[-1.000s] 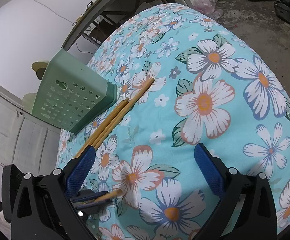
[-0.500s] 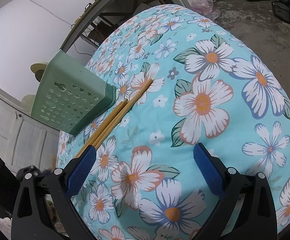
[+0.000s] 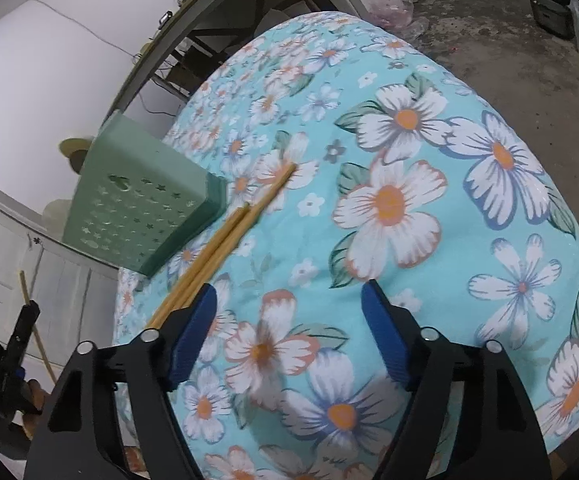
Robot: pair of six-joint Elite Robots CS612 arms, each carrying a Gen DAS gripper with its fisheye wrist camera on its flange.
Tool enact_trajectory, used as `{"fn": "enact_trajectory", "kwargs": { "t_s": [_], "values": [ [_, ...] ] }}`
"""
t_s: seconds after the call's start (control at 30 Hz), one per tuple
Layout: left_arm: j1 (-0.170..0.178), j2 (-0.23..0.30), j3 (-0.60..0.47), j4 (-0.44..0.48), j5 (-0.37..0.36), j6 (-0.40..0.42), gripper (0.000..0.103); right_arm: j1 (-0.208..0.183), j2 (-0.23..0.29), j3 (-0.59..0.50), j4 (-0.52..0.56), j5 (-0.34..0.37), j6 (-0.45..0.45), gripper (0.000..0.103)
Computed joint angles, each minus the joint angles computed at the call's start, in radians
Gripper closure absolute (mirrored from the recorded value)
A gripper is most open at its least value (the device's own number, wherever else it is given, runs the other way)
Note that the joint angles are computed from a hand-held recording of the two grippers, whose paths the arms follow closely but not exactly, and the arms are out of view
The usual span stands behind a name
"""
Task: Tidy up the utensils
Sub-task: 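Grasp a single wooden chopstick with the left tool and lift it, then grasp a wooden chopstick with the right tool while the left tool holds its chopstick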
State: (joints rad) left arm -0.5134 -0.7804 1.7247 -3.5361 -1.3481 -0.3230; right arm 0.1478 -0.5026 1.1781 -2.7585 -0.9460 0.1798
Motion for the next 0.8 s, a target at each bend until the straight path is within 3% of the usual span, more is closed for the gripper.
{"fn": "enact_trajectory", "kwargs": {
  "t_s": [0.23,0.37,0.57,0.8],
  "values": [
    [0.008,0.000,0.029,-0.078,0.014,-0.031,0.097,0.007,0.033,-0.062,-0.009,0.074,0.078,0.046],
    [0.012,0.001,0.041,-0.103,0.012,-0.033,0.097,0.013,0.080,-0.152,0.021,0.091,0.175,0.055],
    [0.027,0.013,0.042,-0.131,-0.015,-0.056,0.097,0.019,0.147,-0.270,0.101,0.061,0.325,0.073],
    [0.042,0.028,0.031,-0.138,-0.049,-0.062,0.097,0.026,0.191,-0.346,0.103,0.028,0.444,0.079]
  ]
}}
